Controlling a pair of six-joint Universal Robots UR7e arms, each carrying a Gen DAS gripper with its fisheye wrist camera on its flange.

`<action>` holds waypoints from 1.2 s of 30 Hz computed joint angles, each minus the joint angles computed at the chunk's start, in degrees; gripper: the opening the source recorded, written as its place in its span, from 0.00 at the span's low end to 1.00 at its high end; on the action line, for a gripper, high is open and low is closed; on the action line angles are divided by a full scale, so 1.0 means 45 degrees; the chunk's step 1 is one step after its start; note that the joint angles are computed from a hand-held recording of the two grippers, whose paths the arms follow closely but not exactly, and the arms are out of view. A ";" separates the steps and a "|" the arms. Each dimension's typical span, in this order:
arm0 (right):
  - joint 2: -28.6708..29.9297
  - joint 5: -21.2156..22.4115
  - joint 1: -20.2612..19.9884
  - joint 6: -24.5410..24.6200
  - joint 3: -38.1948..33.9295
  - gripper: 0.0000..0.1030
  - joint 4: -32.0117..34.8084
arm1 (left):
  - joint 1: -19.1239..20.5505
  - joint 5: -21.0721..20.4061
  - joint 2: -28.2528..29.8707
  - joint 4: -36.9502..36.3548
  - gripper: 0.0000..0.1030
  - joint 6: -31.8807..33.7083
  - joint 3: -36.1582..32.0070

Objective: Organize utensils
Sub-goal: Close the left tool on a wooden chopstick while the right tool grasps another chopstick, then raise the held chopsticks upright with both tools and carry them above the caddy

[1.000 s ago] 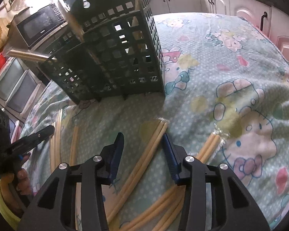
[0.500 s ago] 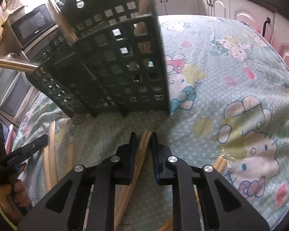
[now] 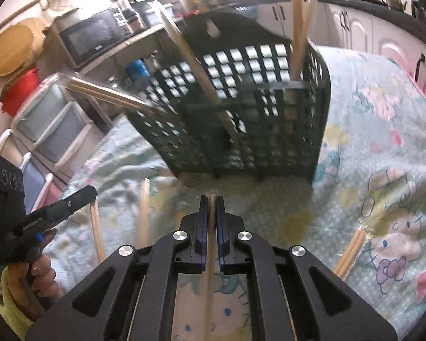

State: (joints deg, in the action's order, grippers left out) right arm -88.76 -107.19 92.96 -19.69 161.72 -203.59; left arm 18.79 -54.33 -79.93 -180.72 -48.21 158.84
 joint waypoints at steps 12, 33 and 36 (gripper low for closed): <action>-0.3402 0.0256 0.1430 -0.0191 -0.0303 0.05 0.2570 | -0.1155 0.0429 -0.0175 0.0572 0.01 0.1350 -0.1394; -0.6062 0.0378 0.2542 -0.0977 -0.2140 0.05 0.2930 | -0.1808 0.2141 0.3172 -0.2098 0.01 0.5810 -0.5155; -0.5647 0.0150 0.2871 -0.1303 -0.2510 0.05 0.2171 | -0.1857 0.2619 0.3678 -0.2627 0.01 0.6535 -0.5617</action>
State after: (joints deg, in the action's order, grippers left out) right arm -114.17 -106.51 105.88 -25.56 150.43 -193.82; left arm 10.44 -42.54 -63.38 -192.54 -18.81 133.56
